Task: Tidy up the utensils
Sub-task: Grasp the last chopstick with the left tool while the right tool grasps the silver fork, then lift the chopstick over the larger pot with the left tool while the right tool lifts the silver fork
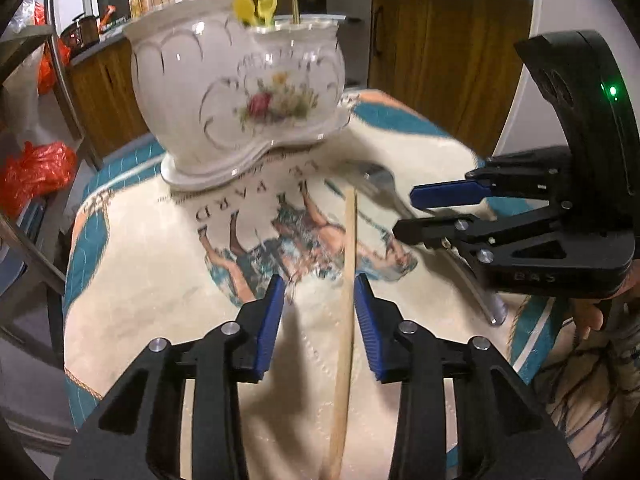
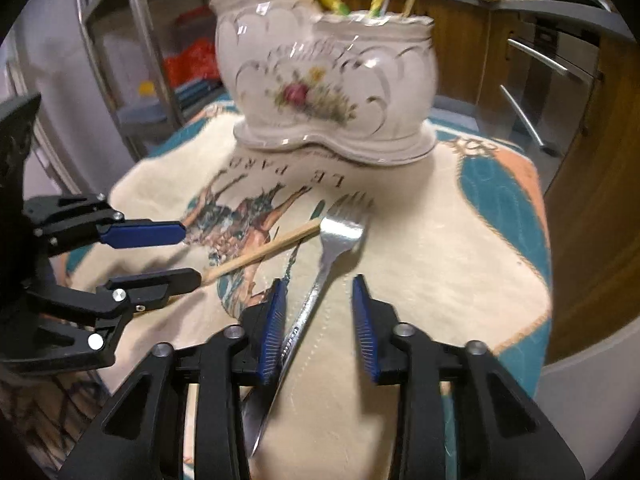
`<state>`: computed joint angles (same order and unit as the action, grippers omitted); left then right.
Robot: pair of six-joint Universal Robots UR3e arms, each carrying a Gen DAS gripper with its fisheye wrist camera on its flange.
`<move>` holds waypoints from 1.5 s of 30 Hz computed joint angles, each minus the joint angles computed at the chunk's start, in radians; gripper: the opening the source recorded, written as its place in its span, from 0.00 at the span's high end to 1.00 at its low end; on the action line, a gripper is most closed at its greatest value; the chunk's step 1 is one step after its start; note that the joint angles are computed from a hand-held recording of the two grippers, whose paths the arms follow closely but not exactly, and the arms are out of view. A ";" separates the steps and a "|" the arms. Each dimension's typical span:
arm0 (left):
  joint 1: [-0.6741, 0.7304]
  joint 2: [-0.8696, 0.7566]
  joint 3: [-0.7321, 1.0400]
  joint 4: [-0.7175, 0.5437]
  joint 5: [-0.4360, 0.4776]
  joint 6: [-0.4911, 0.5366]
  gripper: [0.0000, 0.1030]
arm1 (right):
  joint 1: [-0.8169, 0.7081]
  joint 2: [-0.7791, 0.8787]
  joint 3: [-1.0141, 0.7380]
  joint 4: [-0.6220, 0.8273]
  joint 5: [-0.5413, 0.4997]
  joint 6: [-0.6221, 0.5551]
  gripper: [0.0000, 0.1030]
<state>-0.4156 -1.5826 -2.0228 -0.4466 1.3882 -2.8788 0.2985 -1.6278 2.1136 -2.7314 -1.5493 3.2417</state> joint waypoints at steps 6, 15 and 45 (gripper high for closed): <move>-0.039 -0.033 0.051 -0.052 0.052 0.023 0.84 | -0.030 -0.001 -0.032 0.074 0.042 -0.057 0.88; -0.043 -0.089 0.260 -0.337 0.073 0.100 0.89 | -0.079 -0.017 -0.270 0.571 -0.014 -0.236 0.93; 0.175 0.106 0.253 -0.493 -0.243 0.173 0.95 | -0.189 -0.221 -0.291 0.659 0.139 -0.177 0.94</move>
